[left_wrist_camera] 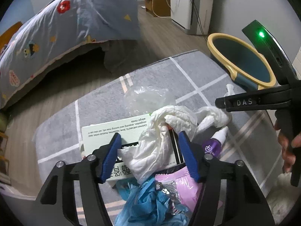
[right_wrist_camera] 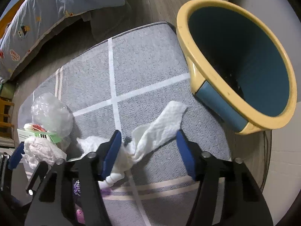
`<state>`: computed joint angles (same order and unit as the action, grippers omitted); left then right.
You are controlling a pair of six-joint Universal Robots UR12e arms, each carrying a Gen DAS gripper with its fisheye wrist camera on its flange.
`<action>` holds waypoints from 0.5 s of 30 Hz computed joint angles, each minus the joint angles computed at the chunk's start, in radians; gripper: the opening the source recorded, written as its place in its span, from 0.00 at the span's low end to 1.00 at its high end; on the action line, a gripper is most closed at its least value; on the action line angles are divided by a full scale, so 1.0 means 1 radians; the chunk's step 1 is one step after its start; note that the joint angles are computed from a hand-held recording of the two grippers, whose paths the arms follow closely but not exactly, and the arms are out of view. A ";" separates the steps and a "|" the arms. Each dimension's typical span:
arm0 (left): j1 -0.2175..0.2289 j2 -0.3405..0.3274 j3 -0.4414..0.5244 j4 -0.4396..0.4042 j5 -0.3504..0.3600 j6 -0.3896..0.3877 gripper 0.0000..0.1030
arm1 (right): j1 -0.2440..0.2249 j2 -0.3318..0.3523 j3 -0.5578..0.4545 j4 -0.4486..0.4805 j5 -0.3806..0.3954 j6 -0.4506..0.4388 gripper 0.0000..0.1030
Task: Collect trash
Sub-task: 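Grasp white tissue with left tool while right tool grasps twisted white tissue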
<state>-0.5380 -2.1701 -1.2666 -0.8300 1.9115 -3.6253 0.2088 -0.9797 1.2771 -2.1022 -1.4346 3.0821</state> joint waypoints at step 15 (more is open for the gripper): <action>0.001 0.025 -0.017 0.060 0.021 0.016 0.13 | -0.026 -0.030 0.040 -0.110 0.107 0.035 0.12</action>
